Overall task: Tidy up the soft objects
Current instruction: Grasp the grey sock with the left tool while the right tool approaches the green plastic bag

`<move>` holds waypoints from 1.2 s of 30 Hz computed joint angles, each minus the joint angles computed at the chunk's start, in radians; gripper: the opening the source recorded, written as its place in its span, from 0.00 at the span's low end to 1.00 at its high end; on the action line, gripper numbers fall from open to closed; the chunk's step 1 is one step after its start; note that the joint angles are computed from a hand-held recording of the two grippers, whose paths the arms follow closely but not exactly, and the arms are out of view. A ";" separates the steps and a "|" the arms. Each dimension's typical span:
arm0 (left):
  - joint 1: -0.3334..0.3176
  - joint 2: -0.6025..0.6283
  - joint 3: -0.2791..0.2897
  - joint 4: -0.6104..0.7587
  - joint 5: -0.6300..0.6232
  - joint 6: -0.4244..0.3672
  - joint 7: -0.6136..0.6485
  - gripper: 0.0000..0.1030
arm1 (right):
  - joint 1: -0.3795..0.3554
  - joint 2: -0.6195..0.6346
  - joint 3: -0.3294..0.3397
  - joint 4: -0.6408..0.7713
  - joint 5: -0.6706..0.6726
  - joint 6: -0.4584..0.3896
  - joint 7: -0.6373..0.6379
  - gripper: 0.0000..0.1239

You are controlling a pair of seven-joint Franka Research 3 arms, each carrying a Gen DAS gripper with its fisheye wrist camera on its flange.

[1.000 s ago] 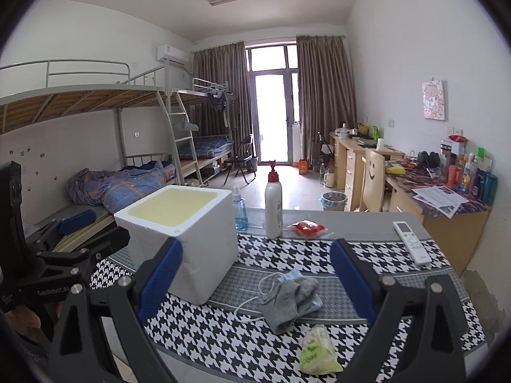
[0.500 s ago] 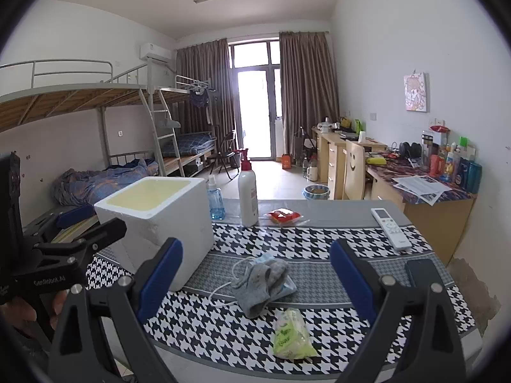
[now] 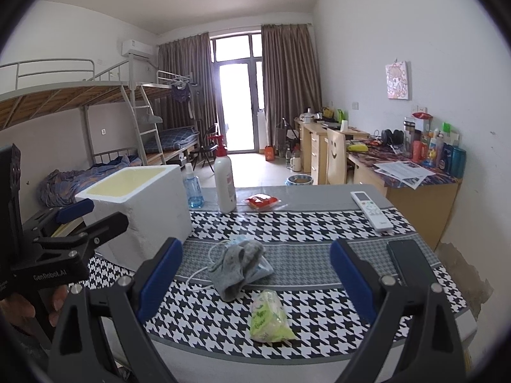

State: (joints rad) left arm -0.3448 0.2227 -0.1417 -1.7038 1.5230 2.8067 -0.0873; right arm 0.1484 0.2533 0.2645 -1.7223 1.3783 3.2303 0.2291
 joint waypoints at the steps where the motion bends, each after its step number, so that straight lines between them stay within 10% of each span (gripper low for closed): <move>1: 0.000 0.006 0.000 0.006 -0.004 0.002 0.004 0.99 | 0.013 -0.001 -0.019 -0.010 -0.034 0.004 0.042 0.77; 6: -0.003 0.033 0.006 0.033 -0.037 0.024 0.040 0.99 | -0.020 -0.004 0.012 -0.013 0.009 0.019 0.006 0.77; 12: -0.016 0.073 0.017 0.066 -0.121 0.041 0.130 0.99 | 0.053 -0.009 -0.092 -0.071 -0.240 0.015 0.275 0.77; 36: -0.096 0.216 0.095 0.193 -0.387 0.024 0.364 0.99 | 0.017 0.035 -0.134 -0.133 -0.730 -0.056 0.740 0.77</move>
